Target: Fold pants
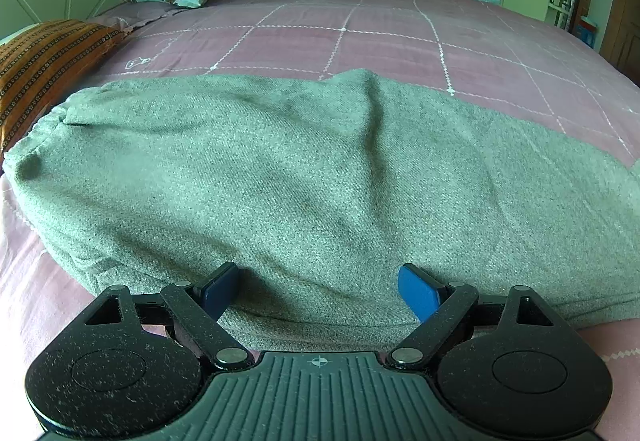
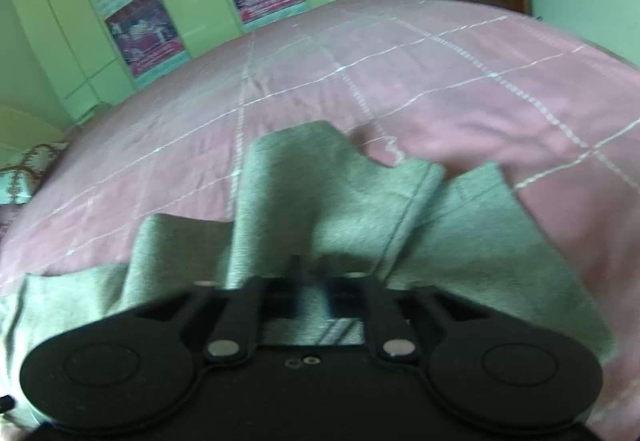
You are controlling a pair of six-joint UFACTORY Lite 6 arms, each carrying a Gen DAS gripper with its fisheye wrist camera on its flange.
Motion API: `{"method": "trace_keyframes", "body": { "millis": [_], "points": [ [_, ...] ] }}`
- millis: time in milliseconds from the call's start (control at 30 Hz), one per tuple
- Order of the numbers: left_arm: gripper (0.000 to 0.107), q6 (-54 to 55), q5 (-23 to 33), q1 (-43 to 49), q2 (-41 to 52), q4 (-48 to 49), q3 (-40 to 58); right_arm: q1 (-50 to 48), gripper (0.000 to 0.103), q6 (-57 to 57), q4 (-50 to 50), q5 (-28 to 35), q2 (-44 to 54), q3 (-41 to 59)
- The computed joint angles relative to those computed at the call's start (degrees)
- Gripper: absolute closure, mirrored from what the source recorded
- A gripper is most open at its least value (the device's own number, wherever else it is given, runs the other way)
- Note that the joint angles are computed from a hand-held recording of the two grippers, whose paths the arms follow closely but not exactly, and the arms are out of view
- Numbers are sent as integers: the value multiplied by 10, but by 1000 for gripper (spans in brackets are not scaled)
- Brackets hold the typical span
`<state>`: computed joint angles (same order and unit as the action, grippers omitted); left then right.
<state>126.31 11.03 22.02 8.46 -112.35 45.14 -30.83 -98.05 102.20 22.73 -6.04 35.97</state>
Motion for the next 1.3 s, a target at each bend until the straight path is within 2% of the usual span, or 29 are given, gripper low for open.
{"method": "trace_keyframes", "body": {
  "millis": [100,200,333,367,400,467,600,667,733,767,800,900,1000,1133,1200,1267,1300],
  "points": [
    [21,-41,3,3,4,47,6,-2,103,-1,-9,13,-23,-2],
    [21,-68,6,6,4,77,8,-16,103,45,-46,25,-75,3],
    [20,-59,9,8,4,69,7,-110,103,140,-140,103,-140,7],
    [20,-50,9,7,4,59,6,-132,103,158,-167,125,-129,15],
    [20,-43,8,6,2,50,3,-142,99,179,-194,138,-103,29],
    [20,-42,10,7,-3,49,-2,-141,86,194,-209,121,-59,38],
    [20,-29,17,12,-5,37,-7,-115,82,155,-154,81,10,38],
    [19,5,13,7,-6,2,-10,-98,82,113,-91,63,46,40],
    [19,0,12,6,-5,7,-9,-87,84,60,-19,68,86,53],
    [18,-11,11,7,-4,19,-7,-86,96,45,-3,70,100,60],
    [18,-26,11,8,-3,35,-5,-83,103,46,-7,65,109,69],
    [18,-49,14,11,-1,61,-1,-75,103,71,-39,71,79,81],
    [18,-42,16,12,-1,54,-2,-113,103,115,-71,127,-17,63],
    [18,-39,20,13,0,51,-2,-243,103,180,-167,217,-135,2],
    [18,-50,21,14,0,65,-1,-302,103,162,-198,230,-133,-42],
    [18,-94,22,17,1,116,5,-319,103,141,-213,199,-61,-60],
    [18,-122,25,20,1,148,9,-336,103,121,-203,207,-24,-64]
  ]
}}
